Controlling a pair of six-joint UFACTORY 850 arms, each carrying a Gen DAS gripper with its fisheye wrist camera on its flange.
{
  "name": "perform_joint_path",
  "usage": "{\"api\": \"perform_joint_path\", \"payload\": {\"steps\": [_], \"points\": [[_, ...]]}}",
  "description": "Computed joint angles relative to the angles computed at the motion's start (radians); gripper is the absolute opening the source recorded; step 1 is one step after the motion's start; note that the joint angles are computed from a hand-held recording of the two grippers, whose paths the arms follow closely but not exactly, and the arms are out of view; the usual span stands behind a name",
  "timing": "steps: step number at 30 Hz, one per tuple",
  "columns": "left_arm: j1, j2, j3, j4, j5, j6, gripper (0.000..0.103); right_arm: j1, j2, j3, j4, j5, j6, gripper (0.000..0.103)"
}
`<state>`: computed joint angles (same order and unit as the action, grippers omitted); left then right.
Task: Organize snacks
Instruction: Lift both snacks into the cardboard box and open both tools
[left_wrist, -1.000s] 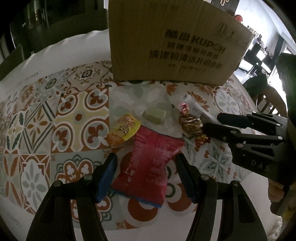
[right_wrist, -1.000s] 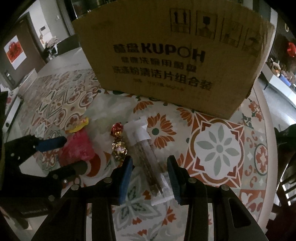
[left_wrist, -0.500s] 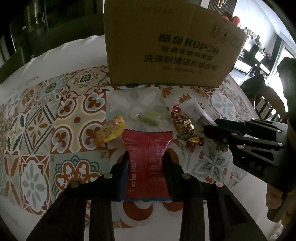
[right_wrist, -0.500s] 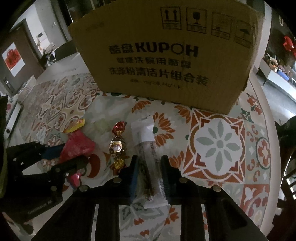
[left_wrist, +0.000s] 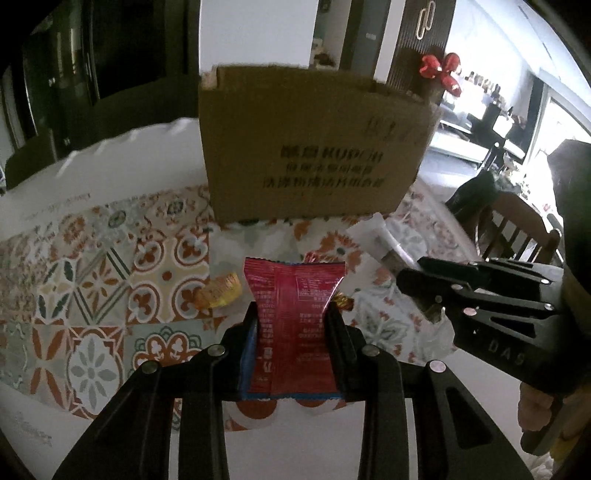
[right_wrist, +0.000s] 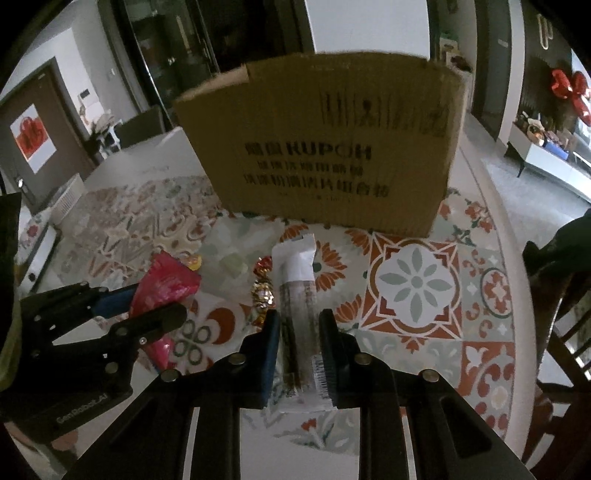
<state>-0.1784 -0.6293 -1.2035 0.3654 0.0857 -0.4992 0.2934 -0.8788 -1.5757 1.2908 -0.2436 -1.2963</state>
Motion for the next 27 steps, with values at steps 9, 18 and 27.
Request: {"api": "perform_joint_path", "payload": {"steps": [9,18,27], "points": [[-0.009,0.087,0.047,-0.258,0.056,0.276,0.033,-0.006,0.104,0.108,0.44,-0.003,-0.425,0.023],[-0.01,0.11,0.011,-0.384,0.067,0.438,0.033,-0.007,0.141,0.106,0.597,-0.01,-0.567,0.023],[-0.013,0.127,-0.035,-0.505,0.088,0.6,0.033,-0.014,0.164,0.079,0.73,-0.019,-0.686,0.023]]}}
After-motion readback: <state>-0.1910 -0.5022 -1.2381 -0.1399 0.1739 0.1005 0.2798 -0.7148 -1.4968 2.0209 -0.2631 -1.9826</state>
